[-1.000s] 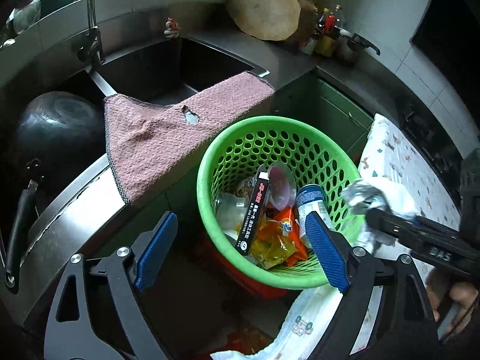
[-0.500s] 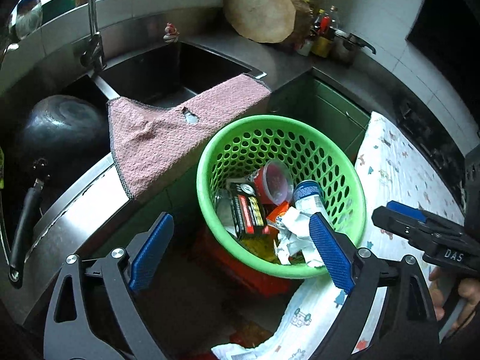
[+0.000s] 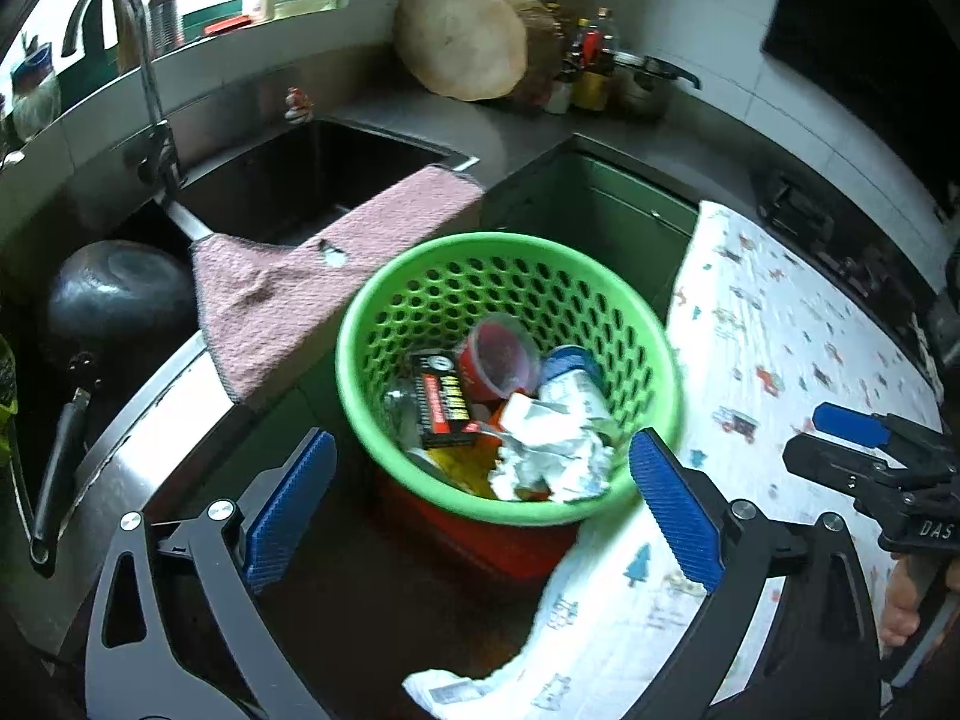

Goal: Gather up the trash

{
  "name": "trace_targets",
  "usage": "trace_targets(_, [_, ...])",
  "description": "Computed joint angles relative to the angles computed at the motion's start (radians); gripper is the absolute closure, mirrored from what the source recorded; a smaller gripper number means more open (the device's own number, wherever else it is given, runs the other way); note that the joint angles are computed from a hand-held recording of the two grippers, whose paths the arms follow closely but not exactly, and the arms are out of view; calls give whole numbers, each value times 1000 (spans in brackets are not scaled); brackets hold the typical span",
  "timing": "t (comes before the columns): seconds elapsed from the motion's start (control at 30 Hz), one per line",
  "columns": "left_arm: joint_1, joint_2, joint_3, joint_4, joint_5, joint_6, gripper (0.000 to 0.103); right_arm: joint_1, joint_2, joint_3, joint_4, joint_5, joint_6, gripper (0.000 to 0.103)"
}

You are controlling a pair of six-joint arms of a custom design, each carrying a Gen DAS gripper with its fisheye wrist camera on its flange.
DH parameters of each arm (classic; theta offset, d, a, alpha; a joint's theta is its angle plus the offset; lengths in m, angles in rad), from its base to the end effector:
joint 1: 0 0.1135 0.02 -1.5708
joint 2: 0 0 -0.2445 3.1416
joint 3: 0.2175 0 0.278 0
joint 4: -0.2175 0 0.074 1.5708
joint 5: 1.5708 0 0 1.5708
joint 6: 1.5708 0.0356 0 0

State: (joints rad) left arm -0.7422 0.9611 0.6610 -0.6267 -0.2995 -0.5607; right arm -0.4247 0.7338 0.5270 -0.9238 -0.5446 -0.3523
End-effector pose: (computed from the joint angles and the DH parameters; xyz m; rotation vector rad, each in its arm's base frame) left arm 0.1706 -0.1422 0.2046 0.0991 2.4489 -0.2015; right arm 0.1542 -0.0495 0.1857 -0.0656 2.5065 0.4346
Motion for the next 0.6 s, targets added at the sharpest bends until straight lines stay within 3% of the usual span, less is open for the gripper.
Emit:
trace_targets(0.27, [-168, 52, 54, -23, -88, -65, 5, -325, -31, 9, -168, -76, -301, 20])
trace_targets(0.6, [-367, 173, 140, -37, -174, -136, 5, -825, 98, 83, -382, -148, -821, 19])
